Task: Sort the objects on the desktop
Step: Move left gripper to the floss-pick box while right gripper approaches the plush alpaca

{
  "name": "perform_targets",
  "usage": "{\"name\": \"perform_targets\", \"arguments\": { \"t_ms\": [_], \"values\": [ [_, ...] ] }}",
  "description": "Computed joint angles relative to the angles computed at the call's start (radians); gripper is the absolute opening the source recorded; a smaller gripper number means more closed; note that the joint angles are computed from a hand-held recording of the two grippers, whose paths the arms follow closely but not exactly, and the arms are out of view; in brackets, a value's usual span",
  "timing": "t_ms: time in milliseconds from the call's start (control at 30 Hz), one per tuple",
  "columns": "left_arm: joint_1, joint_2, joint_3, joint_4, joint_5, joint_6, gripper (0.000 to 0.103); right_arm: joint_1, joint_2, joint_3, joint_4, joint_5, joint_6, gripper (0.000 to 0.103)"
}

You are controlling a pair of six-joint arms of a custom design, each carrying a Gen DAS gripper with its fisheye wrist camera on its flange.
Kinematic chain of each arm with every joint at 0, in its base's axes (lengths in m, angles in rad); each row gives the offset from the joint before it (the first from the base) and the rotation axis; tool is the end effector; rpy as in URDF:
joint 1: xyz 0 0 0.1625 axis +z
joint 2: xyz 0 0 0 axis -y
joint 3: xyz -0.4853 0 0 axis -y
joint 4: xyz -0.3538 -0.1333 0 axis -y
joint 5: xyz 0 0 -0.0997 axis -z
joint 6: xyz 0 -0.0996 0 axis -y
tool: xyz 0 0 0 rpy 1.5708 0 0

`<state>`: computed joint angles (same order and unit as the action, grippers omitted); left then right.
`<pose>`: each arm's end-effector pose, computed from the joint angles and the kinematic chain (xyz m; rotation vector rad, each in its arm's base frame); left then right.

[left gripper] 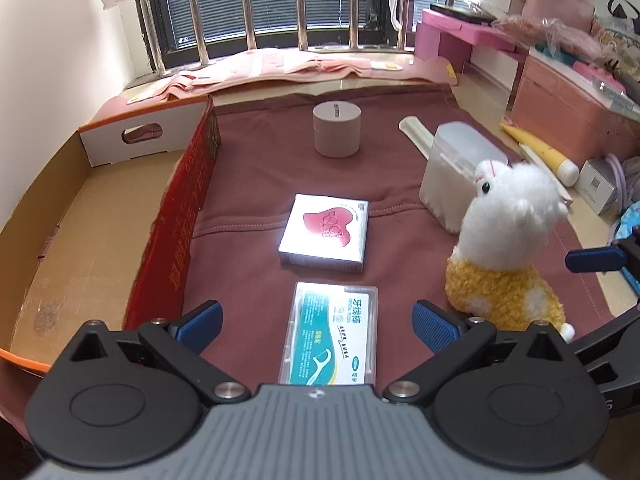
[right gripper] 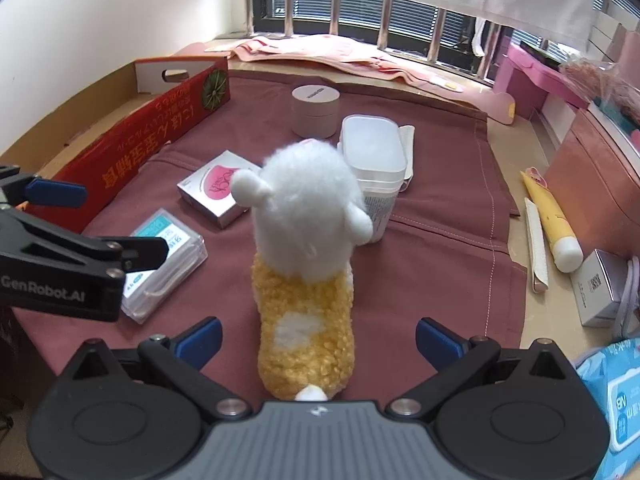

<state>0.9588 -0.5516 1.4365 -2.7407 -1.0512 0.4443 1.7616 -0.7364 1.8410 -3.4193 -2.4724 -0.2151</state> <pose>-0.2855 -0.7249 0.0881 1.2319 2.3095 -0.4322 0.1744 -0.6118 0.1944 0.0351 -2.1487 0.8113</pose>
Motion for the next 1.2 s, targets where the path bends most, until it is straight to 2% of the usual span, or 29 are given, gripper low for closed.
{"name": "perform_targets", "arguments": {
  "t_ms": [200, 500, 800, 1033, 1100, 1200],
  "values": [
    [0.004, 0.021, -0.01, 0.014, 0.034, -0.013, 0.103, -0.02, 0.002, -0.005, 0.001, 0.033, -0.054, 0.103],
    [0.009, 0.039, -0.022, 0.036, 0.07, -0.034, 0.103, -0.045, -0.009, 0.001, 0.006, 0.073, -0.075, 0.101],
    [0.007, 0.044, -0.023, 0.056, 0.079, -0.031, 0.102, -0.059, -0.027, 0.002, 0.057, 0.114, -0.061, 0.09],
    [0.004, 0.048, -0.042, 0.112, 0.088, -0.046, 0.089, -0.066, -0.042, -0.001, 0.103, 0.143, -0.023, 0.09],
    [0.003, 0.048, -0.048, 0.127, 0.087, -0.054, 0.081, -0.068, -0.047, 0.0, 0.115, 0.151, -0.015, 0.09],
    [0.0, 0.049, -0.055, 0.146, 0.087, -0.056, 0.074, -0.071, -0.054, 0.001, 0.132, 0.164, -0.007, 0.089]
  ]
}}
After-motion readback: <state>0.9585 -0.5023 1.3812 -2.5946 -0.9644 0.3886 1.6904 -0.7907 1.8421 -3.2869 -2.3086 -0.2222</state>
